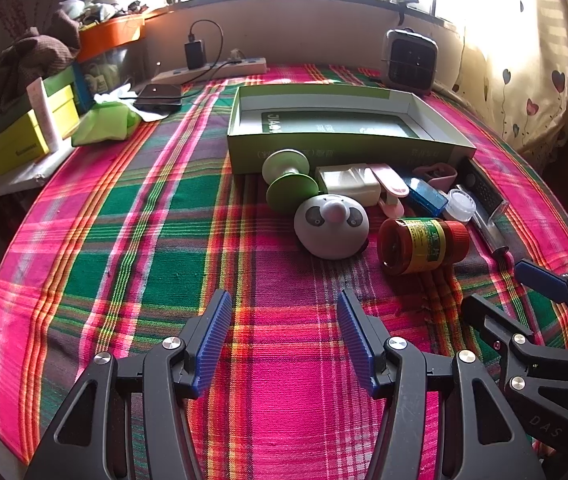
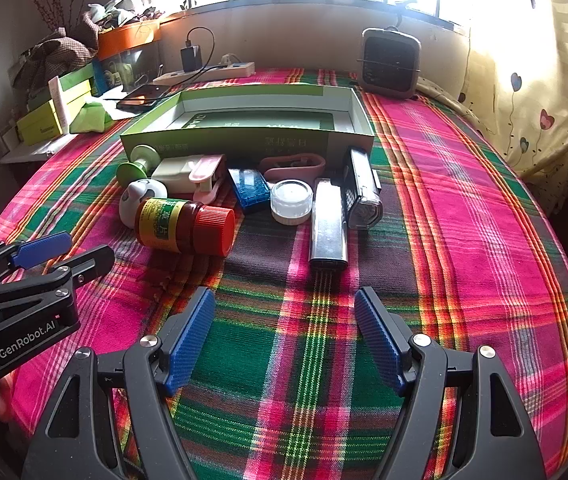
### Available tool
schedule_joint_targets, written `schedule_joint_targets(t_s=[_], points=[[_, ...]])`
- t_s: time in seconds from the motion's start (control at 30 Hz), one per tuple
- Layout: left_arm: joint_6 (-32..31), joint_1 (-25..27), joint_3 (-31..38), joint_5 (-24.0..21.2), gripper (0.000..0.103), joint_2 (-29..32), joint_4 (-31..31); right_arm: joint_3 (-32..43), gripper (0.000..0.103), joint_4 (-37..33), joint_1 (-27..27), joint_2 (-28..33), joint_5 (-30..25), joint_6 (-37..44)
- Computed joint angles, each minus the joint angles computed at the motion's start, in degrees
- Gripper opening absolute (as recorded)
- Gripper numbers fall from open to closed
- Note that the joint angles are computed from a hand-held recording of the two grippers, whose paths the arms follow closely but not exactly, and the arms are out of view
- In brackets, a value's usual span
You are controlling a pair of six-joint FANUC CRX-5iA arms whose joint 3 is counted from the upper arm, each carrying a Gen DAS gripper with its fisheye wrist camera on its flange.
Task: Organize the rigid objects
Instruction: 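Move the left tool to the white panda-face object while the right tool approaches the red-capped jar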
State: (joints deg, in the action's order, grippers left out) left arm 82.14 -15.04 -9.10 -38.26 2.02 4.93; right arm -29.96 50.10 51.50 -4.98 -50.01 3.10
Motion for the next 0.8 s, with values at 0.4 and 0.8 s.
schedule_joint_targets(t_s=[0.4, 0.8], points=[[-7.52, 3.66, -1.02, -0.91, 0.054, 0.81, 9.47, 0.59, 0.073, -1.9, -2.42, -1.3, 10.77, 9.53], [-12.35, 5.58, -1.72, -1.47, 0.054, 1.38, 15.17, 7.09, 0.073, -8.93, -4.71, 3.55, 12.0, 14.67]])
